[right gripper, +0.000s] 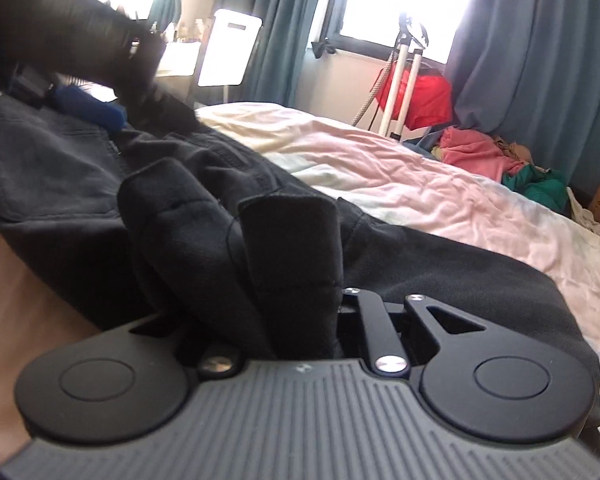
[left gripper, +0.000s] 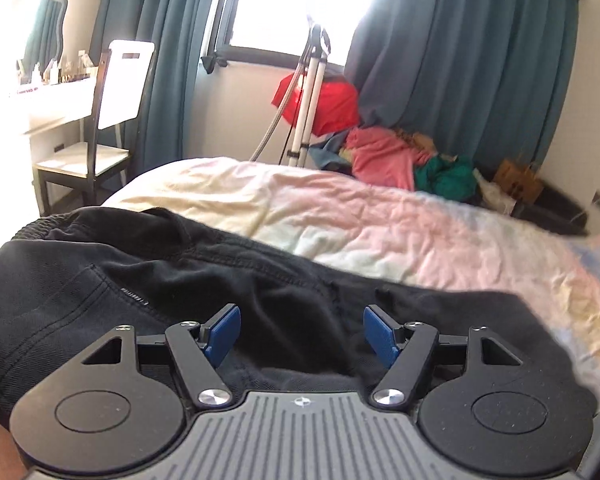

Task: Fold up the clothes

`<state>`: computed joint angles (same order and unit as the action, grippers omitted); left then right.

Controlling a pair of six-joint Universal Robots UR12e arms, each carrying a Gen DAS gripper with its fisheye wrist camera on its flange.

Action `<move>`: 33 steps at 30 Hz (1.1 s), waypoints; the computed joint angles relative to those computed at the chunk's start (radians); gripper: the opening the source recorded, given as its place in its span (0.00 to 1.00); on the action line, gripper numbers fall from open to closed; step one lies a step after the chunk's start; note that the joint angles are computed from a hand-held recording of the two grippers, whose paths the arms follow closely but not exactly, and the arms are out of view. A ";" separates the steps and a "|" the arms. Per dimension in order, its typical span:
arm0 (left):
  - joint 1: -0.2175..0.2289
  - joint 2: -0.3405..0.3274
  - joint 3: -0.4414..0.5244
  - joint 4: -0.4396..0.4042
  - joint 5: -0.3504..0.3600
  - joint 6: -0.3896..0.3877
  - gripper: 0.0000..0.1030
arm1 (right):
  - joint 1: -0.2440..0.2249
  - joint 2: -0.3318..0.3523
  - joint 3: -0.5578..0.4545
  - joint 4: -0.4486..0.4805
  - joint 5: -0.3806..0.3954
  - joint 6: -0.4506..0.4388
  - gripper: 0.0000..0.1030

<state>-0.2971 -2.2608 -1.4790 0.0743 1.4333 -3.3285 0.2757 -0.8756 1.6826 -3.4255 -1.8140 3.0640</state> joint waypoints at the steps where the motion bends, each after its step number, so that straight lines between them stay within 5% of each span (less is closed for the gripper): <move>1: 0.003 -0.001 -0.004 0.021 -0.022 -0.012 0.71 | 0.002 0.007 -0.013 0.015 -0.001 0.022 0.14; 5: 0.006 -0.006 -0.009 0.067 -0.066 -0.008 0.71 | 0.000 -0.001 -0.017 0.049 0.013 0.101 0.18; 8: 0.001 -0.008 -0.015 0.082 -0.079 0.007 0.72 | -0.014 -0.051 0.013 0.125 0.093 0.180 0.38; 10: -0.002 -0.008 -0.018 0.085 -0.089 0.018 0.72 | -0.028 -0.096 0.053 0.151 0.166 0.225 0.60; 11: -0.004 -0.009 -0.021 0.090 -0.095 0.021 0.72 | -0.034 -0.116 0.073 0.154 0.192 0.243 0.62; 13: -0.008 -0.010 -0.026 0.104 -0.109 0.032 0.72 | -0.040 -0.148 0.107 0.150 0.205 0.285 0.62; 20: -0.039 -0.013 -0.035 0.064 -0.072 0.128 0.74 | -0.036 -0.168 0.143 0.124 -0.070 0.433 0.63; 23: -0.054 -0.012 -0.031 -0.028 -0.015 0.168 0.74 | -0.062 -0.167 0.145 0.171 -0.048 0.546 0.62; 27: -0.060 -0.009 -0.031 -0.115 0.031 0.219 0.74 | -0.065 -0.148 0.131 0.222 -0.058 0.554 0.62; 29: -0.051 0.010 -0.049 -0.130 0.032 0.204 0.74 | -0.058 -0.138 0.120 0.245 -0.077 0.537 0.62; 33: -0.011 0.072 -0.109 -0.123 0.025 0.056 0.78 | -0.050 -0.136 0.121 0.241 -0.104 0.523 0.62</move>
